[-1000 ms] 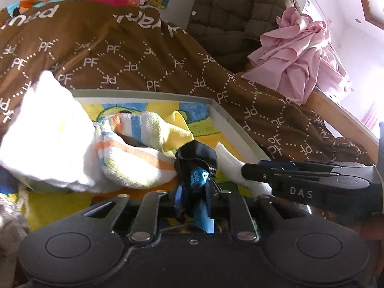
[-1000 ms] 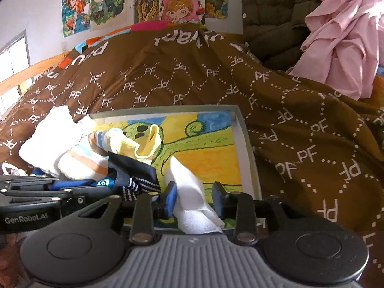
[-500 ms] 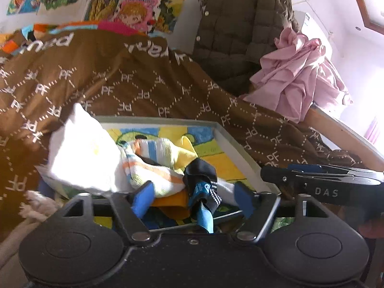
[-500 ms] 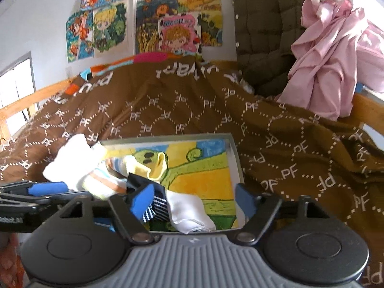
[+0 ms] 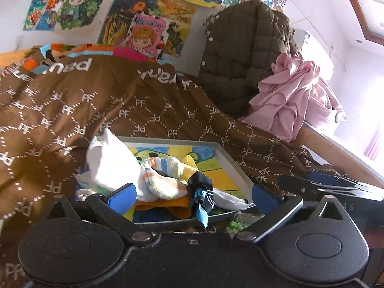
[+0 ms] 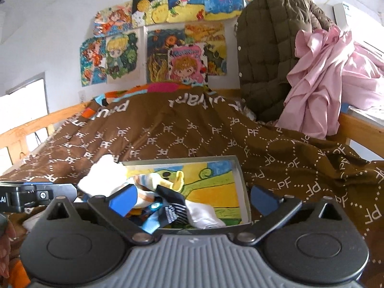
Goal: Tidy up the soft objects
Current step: 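Withdraw both open tools from the tray back over the pile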
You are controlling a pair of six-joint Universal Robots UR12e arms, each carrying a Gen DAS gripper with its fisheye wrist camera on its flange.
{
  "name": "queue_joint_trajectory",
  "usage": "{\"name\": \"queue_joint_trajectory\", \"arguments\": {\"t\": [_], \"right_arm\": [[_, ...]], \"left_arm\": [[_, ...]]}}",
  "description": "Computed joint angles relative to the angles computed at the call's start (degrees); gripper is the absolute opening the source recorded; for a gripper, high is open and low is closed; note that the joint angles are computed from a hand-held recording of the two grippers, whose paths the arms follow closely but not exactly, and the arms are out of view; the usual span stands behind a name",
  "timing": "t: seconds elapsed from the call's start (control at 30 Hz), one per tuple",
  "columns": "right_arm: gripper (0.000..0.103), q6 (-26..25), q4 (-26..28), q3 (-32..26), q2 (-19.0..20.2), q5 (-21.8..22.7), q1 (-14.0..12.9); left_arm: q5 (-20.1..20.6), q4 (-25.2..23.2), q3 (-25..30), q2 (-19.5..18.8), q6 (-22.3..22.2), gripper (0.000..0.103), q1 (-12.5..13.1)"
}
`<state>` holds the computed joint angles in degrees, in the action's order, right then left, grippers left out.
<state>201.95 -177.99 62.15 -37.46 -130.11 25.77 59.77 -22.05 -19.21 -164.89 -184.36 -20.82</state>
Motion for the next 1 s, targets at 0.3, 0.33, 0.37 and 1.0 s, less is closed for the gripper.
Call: {"name": "queue_joint_trajectory", "arguments": {"t": [0.3,0.33,0.37,1.0], "right_arm": [[0.103,-2.56,-3.3,1.44,-0.1,-1.63,3.07],[0.103,-2.74,-3.45,1.64,-0.13,-1.75,3.39],[0.103,-2.95,-3.59,1.85,-0.17,-1.79,3.72],[0.103,-3.68,-1.16,3.51,0.22,8.83,5.85]], "left_arm": [[2.52,12.99,-23.41,11.58,1.05,0.102,0.8],[2.98,13.85,-25.34,12.53,0.84,0.102,0.88],[3.51,14.67,-27.16,13.4,0.59,0.102,0.96],[11.75,17.13,-45.09,21.78,0.76,0.102,2.29]]}}
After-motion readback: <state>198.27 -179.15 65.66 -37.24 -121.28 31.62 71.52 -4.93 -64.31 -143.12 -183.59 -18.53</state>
